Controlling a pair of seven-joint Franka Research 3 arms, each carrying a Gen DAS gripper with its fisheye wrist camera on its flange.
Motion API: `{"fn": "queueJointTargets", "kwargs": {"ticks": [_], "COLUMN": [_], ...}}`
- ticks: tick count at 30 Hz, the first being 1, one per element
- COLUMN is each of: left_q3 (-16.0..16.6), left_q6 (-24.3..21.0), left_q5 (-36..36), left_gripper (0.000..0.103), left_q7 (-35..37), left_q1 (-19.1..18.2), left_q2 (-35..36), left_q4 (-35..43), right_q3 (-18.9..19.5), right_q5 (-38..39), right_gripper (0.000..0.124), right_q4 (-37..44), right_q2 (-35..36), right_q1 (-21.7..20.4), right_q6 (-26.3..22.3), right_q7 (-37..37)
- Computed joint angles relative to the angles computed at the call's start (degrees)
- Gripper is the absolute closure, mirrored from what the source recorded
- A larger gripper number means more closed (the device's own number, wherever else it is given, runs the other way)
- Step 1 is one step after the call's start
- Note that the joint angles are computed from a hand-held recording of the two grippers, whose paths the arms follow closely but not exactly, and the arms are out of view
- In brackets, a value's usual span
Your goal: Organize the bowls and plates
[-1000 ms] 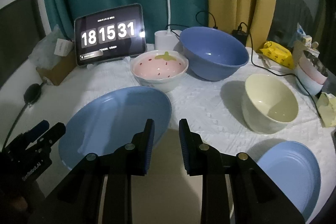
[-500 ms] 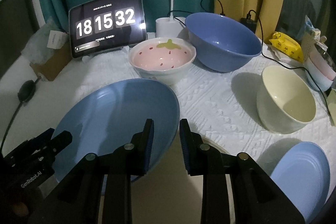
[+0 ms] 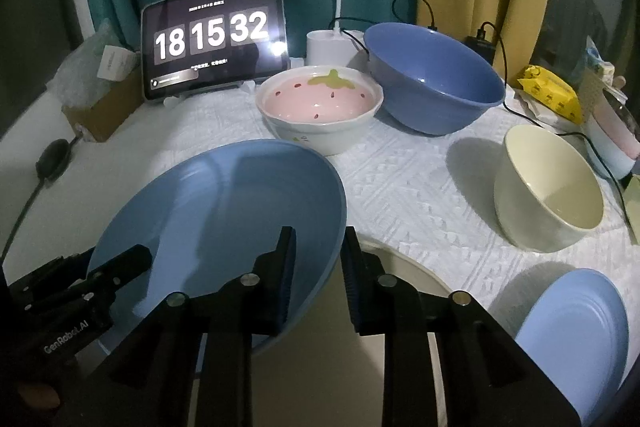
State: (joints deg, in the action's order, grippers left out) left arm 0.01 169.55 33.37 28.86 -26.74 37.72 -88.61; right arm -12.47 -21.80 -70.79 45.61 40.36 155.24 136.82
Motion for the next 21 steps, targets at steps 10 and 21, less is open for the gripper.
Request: {"fn": "queueJointTargets", "kwargs": {"ticks": [10,21], "left_q3": [4.3,3.9], "left_q6": [0.5,-1.6], "left_q5": [6.5,15.0], "left_gripper": [0.056,0.056], "left_q7": [-7.0,-13.4], "left_q1": [-4.3,-6.1], "left_q2": [-3.2,-5.2], "left_q4": [-3.1,-3.4], "right_q3": [-3.0,-7.4], "right_q5": [-3.5,-10.3], "right_gripper": [0.100,0.100], "right_q4": [-8.7,-19.4], "right_q2": [-5.3,-12.1], "right_q1": [2.6,5.8], "right_q6": [4.8,10.4], "right_q7": [4.8,13.4]}}
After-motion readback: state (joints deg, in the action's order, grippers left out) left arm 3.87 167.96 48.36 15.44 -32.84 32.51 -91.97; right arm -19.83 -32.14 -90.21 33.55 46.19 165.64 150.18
